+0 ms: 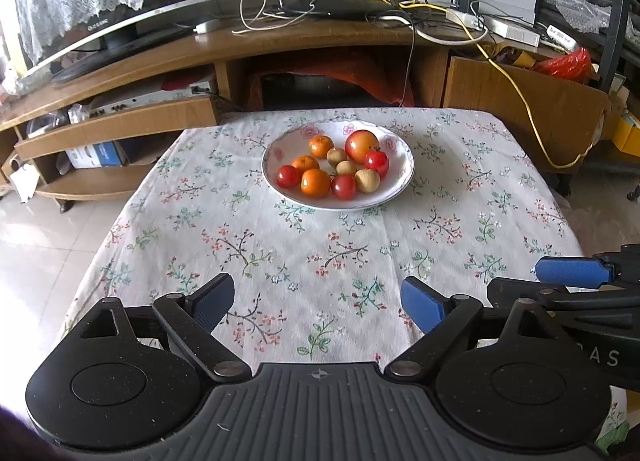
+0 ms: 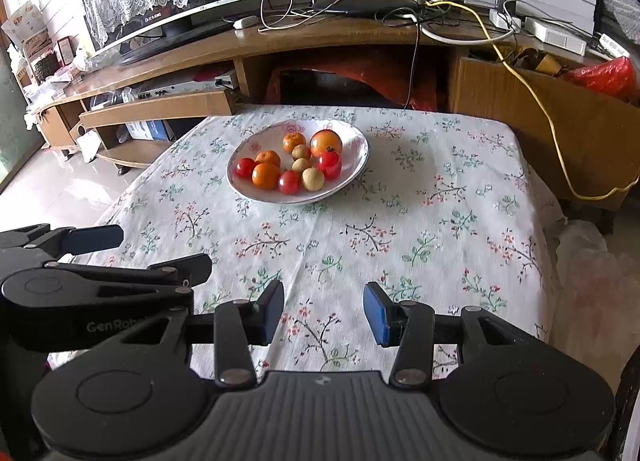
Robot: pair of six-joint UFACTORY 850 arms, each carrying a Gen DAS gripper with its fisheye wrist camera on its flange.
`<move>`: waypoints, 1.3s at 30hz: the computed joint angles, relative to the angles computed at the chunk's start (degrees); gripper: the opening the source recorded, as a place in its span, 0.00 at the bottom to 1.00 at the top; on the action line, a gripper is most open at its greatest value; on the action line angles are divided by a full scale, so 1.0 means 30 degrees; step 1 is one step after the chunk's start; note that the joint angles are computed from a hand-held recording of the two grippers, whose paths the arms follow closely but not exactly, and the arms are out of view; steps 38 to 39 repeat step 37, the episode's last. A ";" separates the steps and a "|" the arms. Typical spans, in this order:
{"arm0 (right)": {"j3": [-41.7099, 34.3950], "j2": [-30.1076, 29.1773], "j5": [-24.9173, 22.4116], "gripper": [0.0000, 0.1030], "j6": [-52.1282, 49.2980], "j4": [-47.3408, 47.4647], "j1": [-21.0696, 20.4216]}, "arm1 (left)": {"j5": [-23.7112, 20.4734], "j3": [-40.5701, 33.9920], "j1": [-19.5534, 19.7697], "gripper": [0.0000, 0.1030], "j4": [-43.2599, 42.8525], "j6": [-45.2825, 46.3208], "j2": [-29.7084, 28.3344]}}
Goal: Organize fruits
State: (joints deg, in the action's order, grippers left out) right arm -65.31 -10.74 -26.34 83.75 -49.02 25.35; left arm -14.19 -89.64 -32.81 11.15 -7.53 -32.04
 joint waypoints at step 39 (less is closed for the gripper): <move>0.0210 0.0028 -0.0933 0.43 -0.0825 0.1110 0.0957 | 0.1283 0.2221 -0.0136 0.82 0.4120 -0.2917 0.1355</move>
